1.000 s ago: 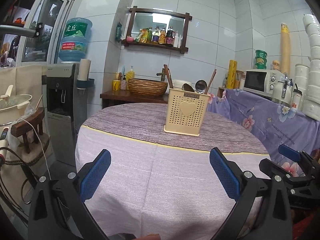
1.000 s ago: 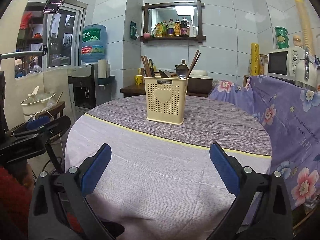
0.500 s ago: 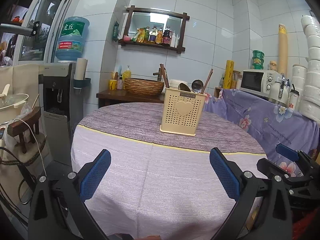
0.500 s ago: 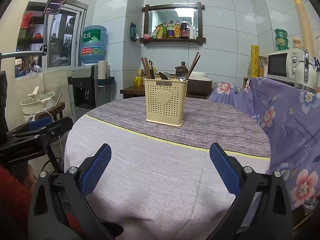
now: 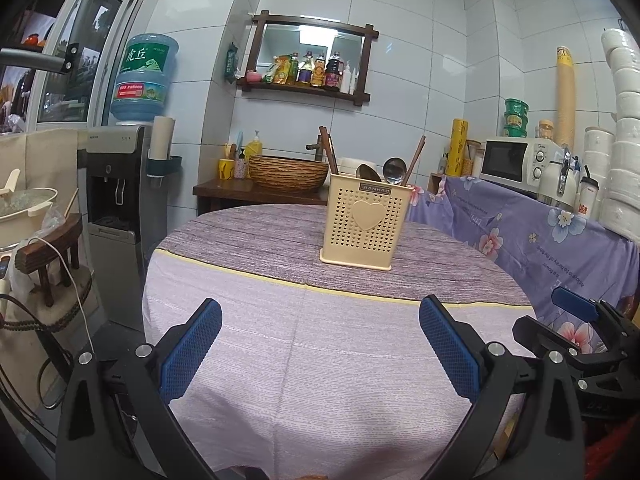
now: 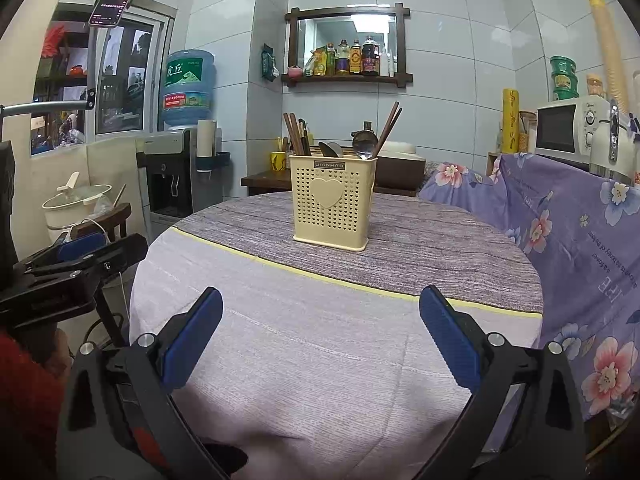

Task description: Organize utensils

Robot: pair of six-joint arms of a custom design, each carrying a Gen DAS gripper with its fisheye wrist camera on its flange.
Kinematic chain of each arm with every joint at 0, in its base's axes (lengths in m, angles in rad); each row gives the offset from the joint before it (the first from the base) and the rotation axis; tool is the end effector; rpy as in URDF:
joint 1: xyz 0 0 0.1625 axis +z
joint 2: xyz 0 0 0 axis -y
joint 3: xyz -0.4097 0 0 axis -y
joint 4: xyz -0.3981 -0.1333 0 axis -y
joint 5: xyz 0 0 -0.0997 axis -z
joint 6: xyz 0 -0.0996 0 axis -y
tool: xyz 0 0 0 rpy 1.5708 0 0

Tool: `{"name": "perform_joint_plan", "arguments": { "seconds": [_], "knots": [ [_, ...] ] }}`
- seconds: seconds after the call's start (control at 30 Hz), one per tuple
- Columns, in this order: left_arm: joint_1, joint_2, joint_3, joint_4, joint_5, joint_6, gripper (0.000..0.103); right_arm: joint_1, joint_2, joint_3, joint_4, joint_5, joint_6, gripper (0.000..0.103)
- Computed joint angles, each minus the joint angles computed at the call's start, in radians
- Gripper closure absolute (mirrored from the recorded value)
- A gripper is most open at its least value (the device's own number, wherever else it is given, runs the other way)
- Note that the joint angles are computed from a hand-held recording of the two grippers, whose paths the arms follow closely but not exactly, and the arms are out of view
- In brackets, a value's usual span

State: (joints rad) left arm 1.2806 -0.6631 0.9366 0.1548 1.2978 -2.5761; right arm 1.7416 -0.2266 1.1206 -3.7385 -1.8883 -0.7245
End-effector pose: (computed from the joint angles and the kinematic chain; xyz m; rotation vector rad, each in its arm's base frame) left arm -0.0617 -0.7664 0.1766 0.7850 2.2207 -1.4495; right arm 0.2313 -0.7397 0.0118 0.6932 -2.0251 1.4193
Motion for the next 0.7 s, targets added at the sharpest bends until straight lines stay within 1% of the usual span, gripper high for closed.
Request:
{"name": "perform_joint_plan", "arguments": {
  "seconds": [0.7],
  "knots": [
    [-0.001, 0.002, -0.004, 0.009, 0.005, 0.008, 0.005, -0.002, -0.003, 0.003, 0.004, -0.002, 0.001, 0.006]
  ]
}}
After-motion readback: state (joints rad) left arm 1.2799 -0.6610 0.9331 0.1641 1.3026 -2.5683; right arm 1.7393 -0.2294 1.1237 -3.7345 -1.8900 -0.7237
